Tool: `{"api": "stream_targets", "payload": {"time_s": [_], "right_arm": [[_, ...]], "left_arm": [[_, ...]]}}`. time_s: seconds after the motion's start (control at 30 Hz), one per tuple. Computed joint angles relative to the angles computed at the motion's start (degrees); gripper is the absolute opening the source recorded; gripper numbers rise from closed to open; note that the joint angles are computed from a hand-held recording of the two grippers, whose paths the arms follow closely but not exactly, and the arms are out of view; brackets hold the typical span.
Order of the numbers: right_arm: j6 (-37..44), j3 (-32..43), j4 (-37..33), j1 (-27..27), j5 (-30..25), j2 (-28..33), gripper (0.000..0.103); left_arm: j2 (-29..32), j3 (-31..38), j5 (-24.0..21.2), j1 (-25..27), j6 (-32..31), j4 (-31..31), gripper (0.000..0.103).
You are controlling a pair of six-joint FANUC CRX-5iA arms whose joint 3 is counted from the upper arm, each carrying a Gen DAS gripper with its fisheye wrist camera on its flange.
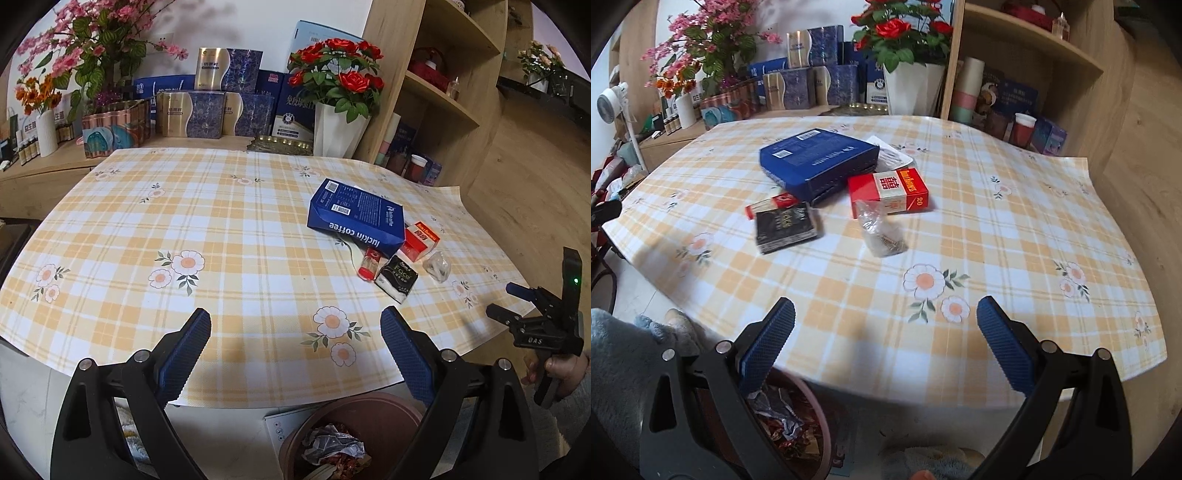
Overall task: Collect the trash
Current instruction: 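Move both tools back over the table, then grasp the clear plastic bag with the right tool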
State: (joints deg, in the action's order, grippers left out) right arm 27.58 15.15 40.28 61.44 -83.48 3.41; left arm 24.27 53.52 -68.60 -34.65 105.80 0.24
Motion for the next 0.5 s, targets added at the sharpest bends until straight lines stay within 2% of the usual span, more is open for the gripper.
{"api": "stream_targets", "payload": {"time_s": [0.13,0.17,0.2,0.37,0.5], "right_arm": [[3.9,2.1,-3.4,-4.3,2.9,2.0,0.095],[5.4,3.1,-4.1,-5.4,3.3,2.8,0.090],[7.0,4.5,-4.9,-6.4,3.2,4.0,0.084],[11.5,13.1,-11.5,-11.6,2.7,9.3,0.082],[16.0,20.4,-14.1,-13.6,0.4,14.2,0.078]], "left_arm": [[2.2,2.4,-0.8,0.1,-0.4,1.0,0.091],[3.1,3.6,-1.3,0.0,-0.5,1.1,0.091],[3.7,4.5,-1.6,0.0,-0.7,1.1,0.091],[6.5,8.3,-1.1,-0.2,-1.7,1.6,0.091],[9.2,12.0,-2.2,0.0,-0.8,2.8,0.091]]}}
